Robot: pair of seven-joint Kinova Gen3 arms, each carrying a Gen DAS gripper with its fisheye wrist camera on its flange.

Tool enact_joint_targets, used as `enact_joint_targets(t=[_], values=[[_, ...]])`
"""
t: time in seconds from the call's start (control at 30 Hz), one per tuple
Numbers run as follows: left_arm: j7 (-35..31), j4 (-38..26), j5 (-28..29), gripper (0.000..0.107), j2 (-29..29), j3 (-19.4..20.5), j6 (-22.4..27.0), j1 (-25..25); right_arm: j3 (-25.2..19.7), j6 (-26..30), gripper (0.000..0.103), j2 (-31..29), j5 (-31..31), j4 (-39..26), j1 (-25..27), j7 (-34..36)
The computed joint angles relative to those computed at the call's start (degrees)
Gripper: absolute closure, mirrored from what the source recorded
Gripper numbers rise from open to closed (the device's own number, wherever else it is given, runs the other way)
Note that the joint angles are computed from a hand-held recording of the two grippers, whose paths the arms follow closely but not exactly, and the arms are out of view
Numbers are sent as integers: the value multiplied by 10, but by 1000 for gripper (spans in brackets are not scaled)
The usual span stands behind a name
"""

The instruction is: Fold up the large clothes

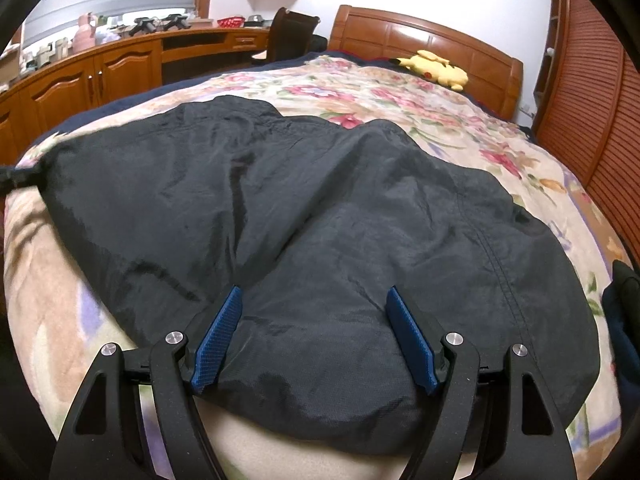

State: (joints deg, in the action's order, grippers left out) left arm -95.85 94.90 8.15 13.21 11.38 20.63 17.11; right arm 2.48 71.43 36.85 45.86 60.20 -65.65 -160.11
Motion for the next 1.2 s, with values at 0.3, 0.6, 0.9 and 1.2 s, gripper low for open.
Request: enact_joint_targets(t=[0.3,0.6,0.9,1.2], values=[[85,-103,-125,102,7,-38,23,108,-9,-30,27,-38,2,51,10,-22],[82,-252,-194,104,65,-20,92,197,-35,-5,27,-125,66,165,-3,-144],[34,-415,-196,105,153,-9,179,285,-88,72,27,-195,95,260,0,-265],[-6,-482,-143,101,198,-15,252,323,-151,117,27,-232,102,307,28,-339]])
